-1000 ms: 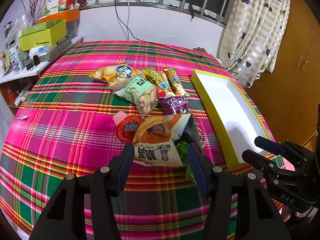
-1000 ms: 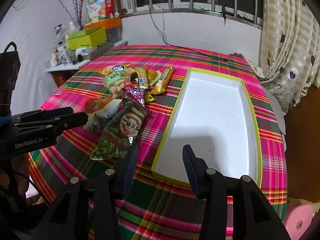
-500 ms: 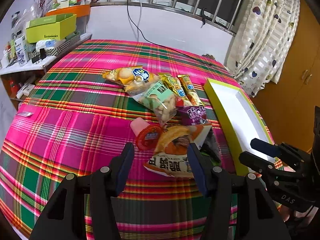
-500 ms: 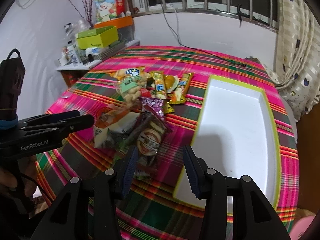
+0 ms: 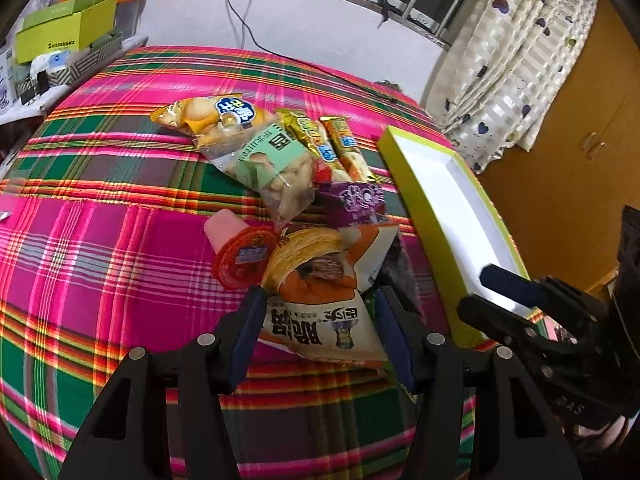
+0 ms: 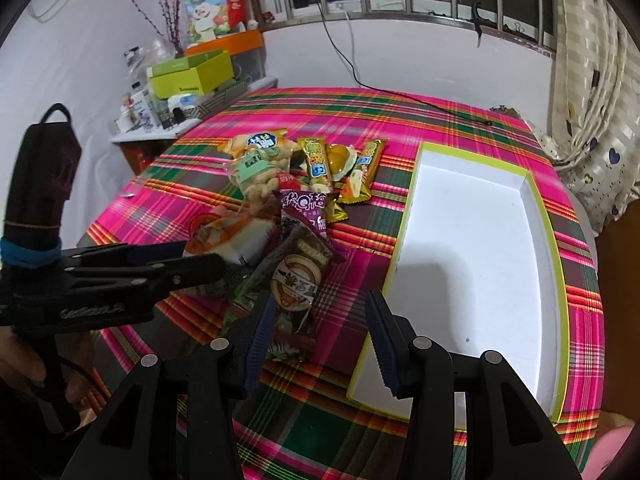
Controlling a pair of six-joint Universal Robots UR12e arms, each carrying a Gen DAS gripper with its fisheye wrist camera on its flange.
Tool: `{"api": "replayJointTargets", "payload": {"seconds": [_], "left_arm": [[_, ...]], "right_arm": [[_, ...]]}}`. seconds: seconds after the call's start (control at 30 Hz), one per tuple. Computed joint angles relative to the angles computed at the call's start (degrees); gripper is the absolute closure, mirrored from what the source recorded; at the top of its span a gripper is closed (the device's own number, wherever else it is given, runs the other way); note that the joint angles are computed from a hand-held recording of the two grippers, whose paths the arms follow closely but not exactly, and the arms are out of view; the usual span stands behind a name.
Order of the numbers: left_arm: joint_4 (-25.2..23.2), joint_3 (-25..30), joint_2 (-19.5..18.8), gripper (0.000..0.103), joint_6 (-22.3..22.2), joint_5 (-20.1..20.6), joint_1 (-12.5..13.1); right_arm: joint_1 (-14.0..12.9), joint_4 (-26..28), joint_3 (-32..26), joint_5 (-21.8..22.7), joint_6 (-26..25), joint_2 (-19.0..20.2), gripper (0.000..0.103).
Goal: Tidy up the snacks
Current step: 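Move the left tool down onto the orange-printed bread bag and close it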
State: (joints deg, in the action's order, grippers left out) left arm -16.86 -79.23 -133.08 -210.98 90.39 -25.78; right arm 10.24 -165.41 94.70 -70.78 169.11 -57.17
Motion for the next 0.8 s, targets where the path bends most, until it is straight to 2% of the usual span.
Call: {"api": "replayJointTargets", "payload": {"seconds": [0.17,0.23,0.43,0.8], "left_arm": [[-0.88,1.09,-0.68,0.045,1.05,-0.29,0.21],[-1.48,1.56,-1.03,0.039,0.91,-0.76,0.4],[-2.39,2.54,-1.92,0.034,1.98,-3.0,0.88],[3.86,-0.74,-1.16,0.036,0.84,-5.87,1.59]], "right_arm": [[-0.03,0.1,0.02,0.14,0.18,0.04,0.058],[-0.03,0.18,0.02,0.08,0.09,0.01,0.058],[-0.01,-0.06,0.01,-0.13,0.43,0.13,0.058],[0.07,-0.15,-0.01,-0.35,0.57,0.19,0.058]]}}
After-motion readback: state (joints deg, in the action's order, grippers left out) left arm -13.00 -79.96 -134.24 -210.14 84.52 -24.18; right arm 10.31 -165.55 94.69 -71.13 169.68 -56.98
